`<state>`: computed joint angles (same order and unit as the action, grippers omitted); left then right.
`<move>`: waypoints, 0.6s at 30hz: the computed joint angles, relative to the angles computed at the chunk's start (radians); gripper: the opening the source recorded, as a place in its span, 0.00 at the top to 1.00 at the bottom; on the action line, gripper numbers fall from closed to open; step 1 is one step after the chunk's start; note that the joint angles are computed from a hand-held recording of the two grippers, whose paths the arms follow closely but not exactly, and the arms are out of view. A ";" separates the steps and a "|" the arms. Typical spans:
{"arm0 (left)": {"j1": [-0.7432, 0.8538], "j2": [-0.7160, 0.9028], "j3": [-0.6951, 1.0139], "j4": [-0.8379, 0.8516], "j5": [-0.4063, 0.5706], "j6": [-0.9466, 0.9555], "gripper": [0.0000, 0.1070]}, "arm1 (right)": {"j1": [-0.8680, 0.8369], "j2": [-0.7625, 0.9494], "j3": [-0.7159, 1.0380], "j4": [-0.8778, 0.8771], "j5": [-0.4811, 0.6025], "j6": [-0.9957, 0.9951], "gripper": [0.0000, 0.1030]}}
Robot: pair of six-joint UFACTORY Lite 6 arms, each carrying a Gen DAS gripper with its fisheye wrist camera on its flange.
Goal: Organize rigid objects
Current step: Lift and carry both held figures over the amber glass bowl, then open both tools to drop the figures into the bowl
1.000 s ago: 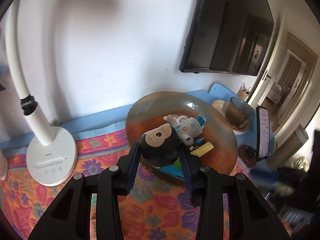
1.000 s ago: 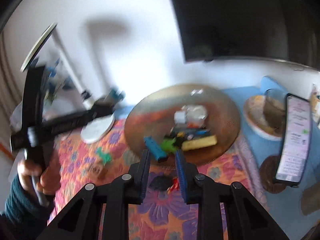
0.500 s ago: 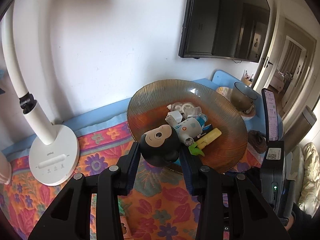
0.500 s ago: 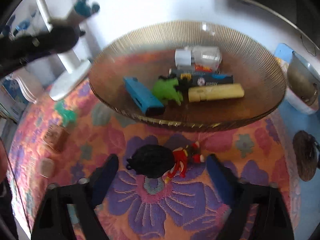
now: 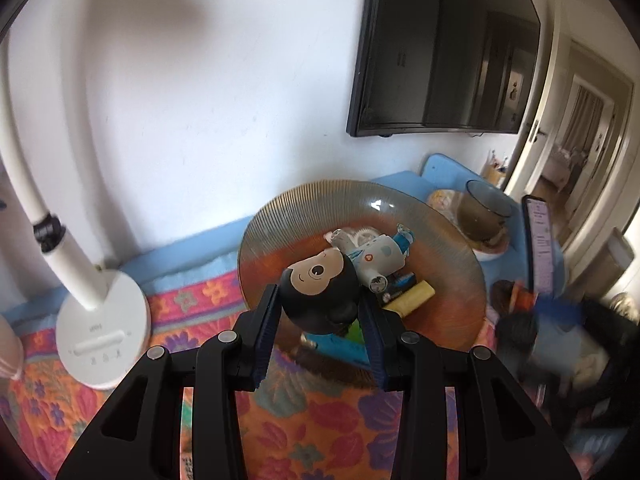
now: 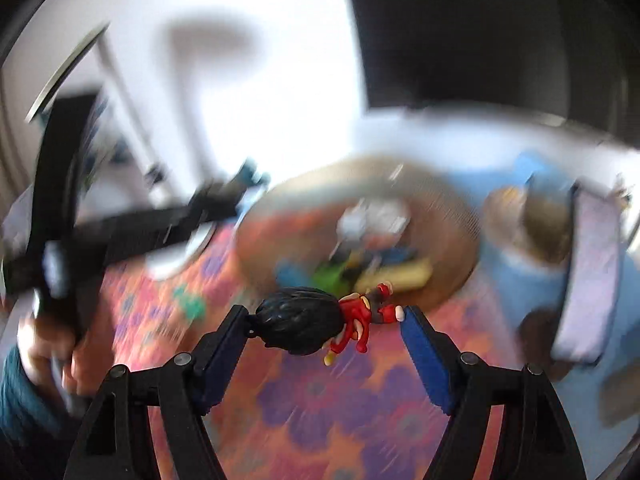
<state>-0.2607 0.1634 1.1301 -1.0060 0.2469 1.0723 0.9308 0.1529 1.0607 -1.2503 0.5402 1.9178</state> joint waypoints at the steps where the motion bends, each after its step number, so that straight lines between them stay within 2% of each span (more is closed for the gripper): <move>1: -0.023 0.014 0.014 0.081 -0.034 -0.085 0.66 | -0.025 0.013 0.030 0.016 0.029 -0.022 0.26; 3: -0.045 0.045 0.042 0.181 -0.059 -0.196 0.66 | -0.088 0.036 0.061 0.014 0.015 -0.024 0.26; 5: -0.047 0.073 0.063 0.177 -0.071 -0.214 0.64 | -0.136 0.067 0.089 0.008 0.001 -0.032 0.26; 6: -0.046 0.074 0.061 0.115 -0.089 -0.164 0.60 | -0.155 0.091 0.117 0.016 0.006 -0.045 0.25; 8: -0.045 0.060 0.041 0.037 -0.140 -0.109 0.44 | -0.183 0.110 0.126 -0.035 -0.003 -0.013 0.18; 10: -0.023 0.043 0.029 -0.082 -0.136 -0.008 0.34 | -0.188 0.122 0.138 -0.050 0.014 -0.010 0.13; 11: -0.009 0.021 0.011 -0.159 -0.130 0.066 0.34 | -0.194 0.120 0.137 -0.052 0.006 -0.008 0.13; 13: 0.012 -0.030 -0.028 -0.192 -0.138 0.100 0.34 | -0.210 0.111 0.129 -0.070 -0.036 0.007 0.13; 15: 0.048 -0.142 -0.118 -0.295 -0.139 0.215 0.33 | -0.197 0.109 0.117 -0.100 -0.045 0.042 0.13; 18: 0.134 -0.336 -0.262 -0.288 -0.124 0.243 0.29 | -0.143 0.099 0.112 -0.085 -0.022 0.017 0.13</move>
